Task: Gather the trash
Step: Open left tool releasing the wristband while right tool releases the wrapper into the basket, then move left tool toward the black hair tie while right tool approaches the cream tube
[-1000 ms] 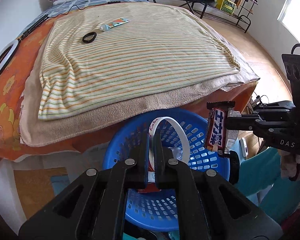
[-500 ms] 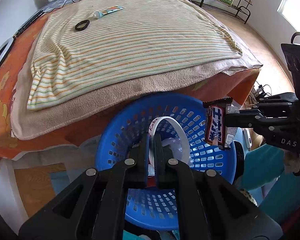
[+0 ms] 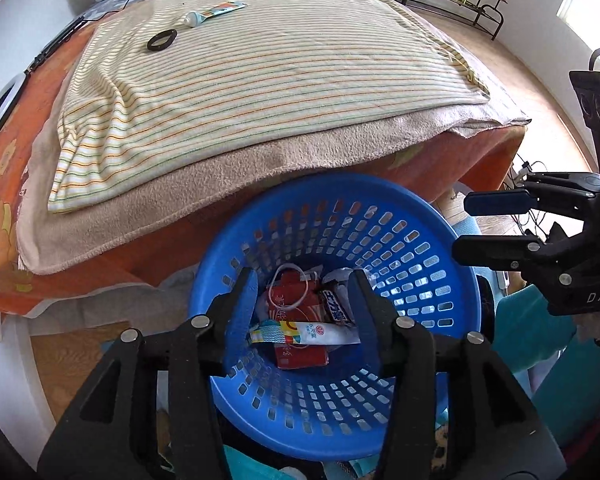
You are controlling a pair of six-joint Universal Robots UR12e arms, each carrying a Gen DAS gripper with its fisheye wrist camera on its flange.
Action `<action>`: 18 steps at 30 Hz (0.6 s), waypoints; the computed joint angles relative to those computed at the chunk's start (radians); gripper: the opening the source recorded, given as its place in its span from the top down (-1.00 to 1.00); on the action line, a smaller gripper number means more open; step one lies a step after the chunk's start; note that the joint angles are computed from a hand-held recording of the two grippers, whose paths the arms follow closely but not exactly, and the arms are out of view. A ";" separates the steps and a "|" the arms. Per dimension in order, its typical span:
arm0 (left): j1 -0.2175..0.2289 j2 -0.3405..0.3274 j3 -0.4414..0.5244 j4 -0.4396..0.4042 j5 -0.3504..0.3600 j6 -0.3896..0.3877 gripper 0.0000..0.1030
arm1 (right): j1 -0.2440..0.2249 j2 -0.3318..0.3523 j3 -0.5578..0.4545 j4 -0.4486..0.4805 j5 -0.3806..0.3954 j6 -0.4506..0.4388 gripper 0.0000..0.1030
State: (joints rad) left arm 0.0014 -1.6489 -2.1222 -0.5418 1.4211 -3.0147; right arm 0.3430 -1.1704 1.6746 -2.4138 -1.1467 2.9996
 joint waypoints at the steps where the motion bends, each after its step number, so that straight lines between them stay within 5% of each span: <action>1: 0.000 -0.001 0.000 -0.001 0.003 -0.002 -0.08 | 0.001 0.000 0.000 -0.001 -0.006 0.001 -0.09; 6: 0.001 -0.003 -0.001 0.011 0.026 -0.016 -0.35 | 0.005 -0.001 -0.001 -0.003 -0.041 0.006 -0.18; 10: 0.007 -0.004 0.000 0.005 0.030 -0.026 -0.41 | 0.010 -0.003 0.003 -0.029 -0.070 0.009 -0.61; 18: 0.015 -0.007 0.007 -0.002 0.030 -0.042 -0.42 | 0.027 -0.004 0.000 -0.059 -0.151 -0.005 -0.67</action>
